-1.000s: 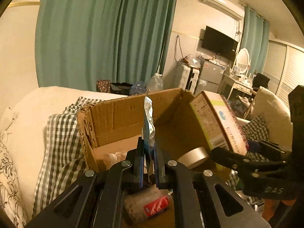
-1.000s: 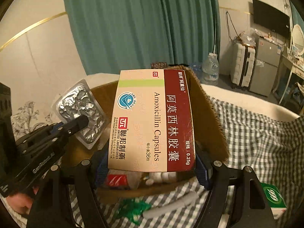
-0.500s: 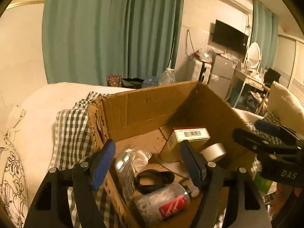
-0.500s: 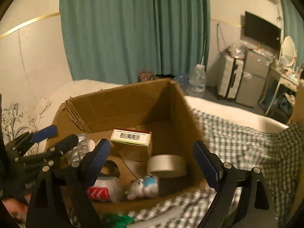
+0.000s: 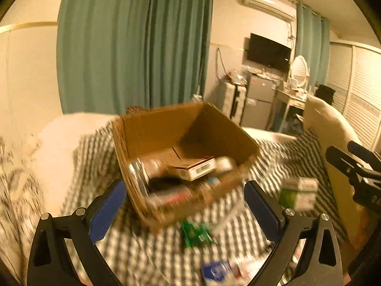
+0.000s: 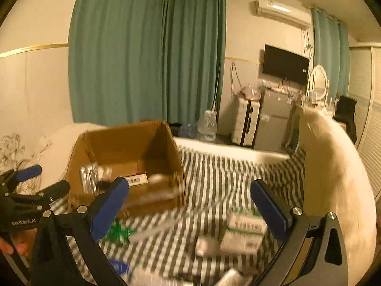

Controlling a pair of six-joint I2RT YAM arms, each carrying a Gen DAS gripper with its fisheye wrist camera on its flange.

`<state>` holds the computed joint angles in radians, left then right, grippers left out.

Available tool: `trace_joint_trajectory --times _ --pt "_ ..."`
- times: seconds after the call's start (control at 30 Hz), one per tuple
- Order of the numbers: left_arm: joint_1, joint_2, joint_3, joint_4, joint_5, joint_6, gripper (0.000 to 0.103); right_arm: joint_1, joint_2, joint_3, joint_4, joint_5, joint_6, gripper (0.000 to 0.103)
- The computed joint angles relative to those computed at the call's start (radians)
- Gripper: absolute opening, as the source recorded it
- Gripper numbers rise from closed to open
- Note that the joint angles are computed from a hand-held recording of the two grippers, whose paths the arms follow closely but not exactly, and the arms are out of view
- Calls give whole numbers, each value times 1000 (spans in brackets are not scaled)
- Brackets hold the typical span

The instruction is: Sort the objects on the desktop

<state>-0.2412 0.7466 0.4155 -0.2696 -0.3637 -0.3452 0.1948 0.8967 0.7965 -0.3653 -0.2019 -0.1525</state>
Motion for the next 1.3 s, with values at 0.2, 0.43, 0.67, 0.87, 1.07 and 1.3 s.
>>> trace_joint_trajectory --times 0.2,0.43,0.67,0.87,1.07,1.3 --pt "-242 180 -115 27 -137 -312 102 -180 13 -88 -123 -157 -39 103" --pt "-293 522 -163 225 -74 -438 102 -302 110 -149 -156 -225 -205 103" --pt "-235 698 -191 443 49 -382 102 -278 167 -205 -87 -184 -216 103" --pt "-247 867 -142 531 68 -335 94 -250 250 -196 -81 -157 -211 98" --pt "-218 837 -167 565 119 -281 53 -146 345 -192 -28 -52 -178 92" --pt "-178 810 -194 601 166 -272 53 -58 544 -136 56 65 -127 88"
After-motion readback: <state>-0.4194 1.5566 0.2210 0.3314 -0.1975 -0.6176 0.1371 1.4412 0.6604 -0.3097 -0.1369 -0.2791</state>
